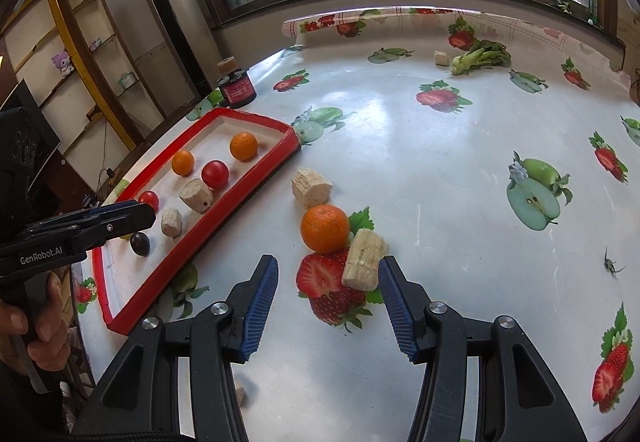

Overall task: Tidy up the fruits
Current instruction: 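Move the left tool to an orange while right tool grasps a beige cork piece, then close the left tool on the orange beside the strawberry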

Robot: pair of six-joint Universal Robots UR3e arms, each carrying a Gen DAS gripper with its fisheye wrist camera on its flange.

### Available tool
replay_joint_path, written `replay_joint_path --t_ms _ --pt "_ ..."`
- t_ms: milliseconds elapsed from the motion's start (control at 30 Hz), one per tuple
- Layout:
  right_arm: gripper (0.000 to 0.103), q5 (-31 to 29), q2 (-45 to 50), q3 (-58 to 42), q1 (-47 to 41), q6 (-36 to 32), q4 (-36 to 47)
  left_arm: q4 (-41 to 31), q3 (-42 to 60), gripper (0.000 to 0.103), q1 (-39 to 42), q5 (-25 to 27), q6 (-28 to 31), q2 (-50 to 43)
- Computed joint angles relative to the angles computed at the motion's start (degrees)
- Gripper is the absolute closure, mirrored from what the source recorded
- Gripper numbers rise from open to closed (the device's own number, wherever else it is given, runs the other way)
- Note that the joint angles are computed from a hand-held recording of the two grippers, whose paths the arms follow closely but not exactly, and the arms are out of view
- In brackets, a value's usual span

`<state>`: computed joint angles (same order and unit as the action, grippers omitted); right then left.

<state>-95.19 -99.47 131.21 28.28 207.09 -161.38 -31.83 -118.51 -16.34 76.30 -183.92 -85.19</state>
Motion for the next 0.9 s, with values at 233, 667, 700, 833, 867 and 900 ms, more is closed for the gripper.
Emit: replay_joint_path --t_ms 233,667,700,833,867,900 --pt "0.050 0.7 4.7 1.9 -2.3 -0.9 -4.1 -0.3 6.7 0.053 -5.7 1.6 -2.3 -7.0" --pt "0.074 3.4 -6.0 10.8 -11.0 -2.4 -5.9 -2.5 21.7 0.053 -13.9 2.8 -4.5 -22.1" --pt "0.074 3.8 -8.0 11.7 -11.9 -2.6 -5.1 -2.7 23.4 0.053 -14.9 3.4 -4.7 -23.9" --pt "0.074 4.5 -13.6 13.4 -14.4 -3.3 -1.9 -3.3 29.1 0.053 -17.7 6.0 -5.3 -30.1" --pt "0.074 4.6 -14.7 13.7 -14.7 -3.4 -1.2 -3.4 29.9 0.055 -17.9 5.9 -5.5 -31.2" --pt "0.074 4.6 -15.5 13.9 -15.0 -3.5 -0.7 -2.9 30.0 0.062 -18.0 6.1 -5.7 -31.7"
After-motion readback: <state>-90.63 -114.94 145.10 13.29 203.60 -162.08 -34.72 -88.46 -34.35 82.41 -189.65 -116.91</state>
